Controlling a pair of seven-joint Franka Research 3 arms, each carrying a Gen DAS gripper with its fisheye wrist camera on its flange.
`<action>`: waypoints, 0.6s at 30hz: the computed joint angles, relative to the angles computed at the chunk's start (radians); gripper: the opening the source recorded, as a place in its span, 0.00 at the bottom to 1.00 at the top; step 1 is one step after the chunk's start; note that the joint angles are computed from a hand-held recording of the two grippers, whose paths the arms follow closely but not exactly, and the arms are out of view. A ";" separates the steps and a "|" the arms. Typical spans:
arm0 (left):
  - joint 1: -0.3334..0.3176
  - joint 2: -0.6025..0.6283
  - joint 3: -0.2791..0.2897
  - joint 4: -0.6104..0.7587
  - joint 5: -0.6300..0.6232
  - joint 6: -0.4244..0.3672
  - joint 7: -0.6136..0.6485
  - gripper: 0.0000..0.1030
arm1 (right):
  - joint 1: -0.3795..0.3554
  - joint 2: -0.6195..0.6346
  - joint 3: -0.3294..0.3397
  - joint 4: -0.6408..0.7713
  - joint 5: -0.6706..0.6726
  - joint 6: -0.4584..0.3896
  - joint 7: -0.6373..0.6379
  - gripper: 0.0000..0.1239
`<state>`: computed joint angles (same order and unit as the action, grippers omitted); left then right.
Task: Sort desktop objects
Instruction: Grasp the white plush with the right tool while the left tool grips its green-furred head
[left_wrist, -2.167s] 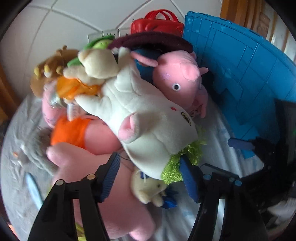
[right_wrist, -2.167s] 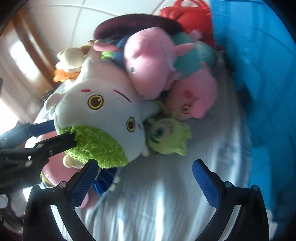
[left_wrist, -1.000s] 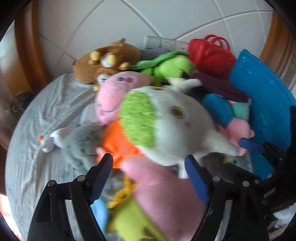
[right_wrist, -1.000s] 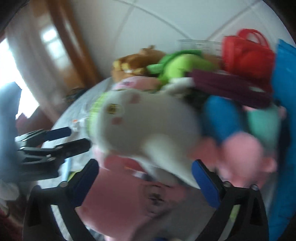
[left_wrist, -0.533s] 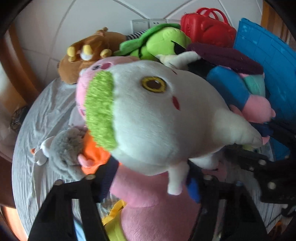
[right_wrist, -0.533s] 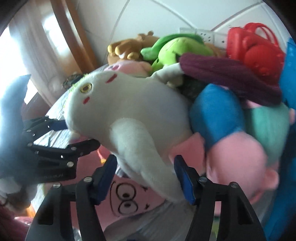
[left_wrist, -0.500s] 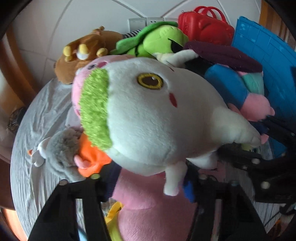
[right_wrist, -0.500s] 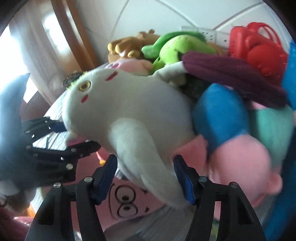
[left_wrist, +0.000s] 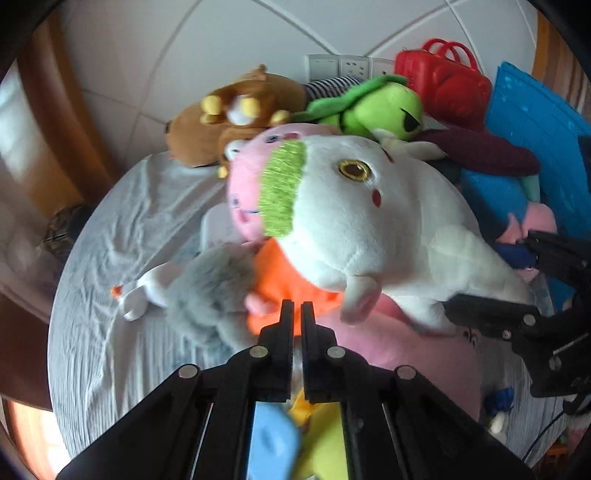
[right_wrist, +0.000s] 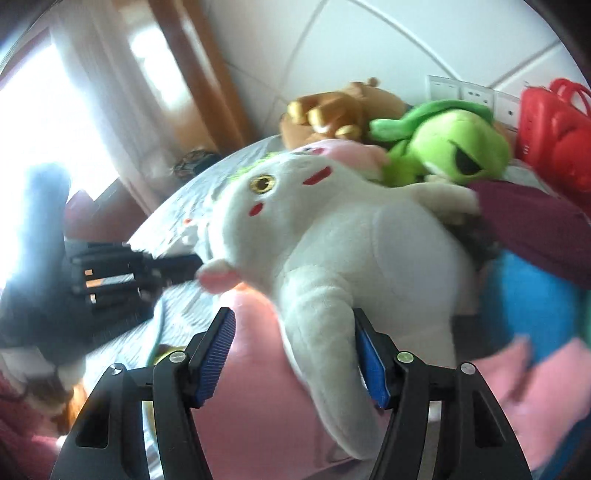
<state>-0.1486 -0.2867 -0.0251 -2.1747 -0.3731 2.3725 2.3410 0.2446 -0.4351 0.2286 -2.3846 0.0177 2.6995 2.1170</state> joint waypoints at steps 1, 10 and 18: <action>0.005 -0.007 0.010 0.001 0.000 -0.013 0.012 0.03 | 0.011 -0.005 0.004 -0.003 0.008 0.006 0.002 0.52; -0.009 -0.084 0.040 -0.019 -0.060 -0.085 0.120 0.39 | -0.065 -0.148 0.105 -0.069 -0.051 -0.052 0.232 0.74; -0.040 -0.157 0.040 -0.063 -0.074 -0.081 0.122 0.78 | -0.187 -0.439 0.211 -0.093 -0.216 -0.287 0.418 0.83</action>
<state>-0.1889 -0.4435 0.0153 -2.2380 -0.4470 2.2912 2.4627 0.0574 -0.8737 0.4398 -2.4772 -0.1984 2.4126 2.5355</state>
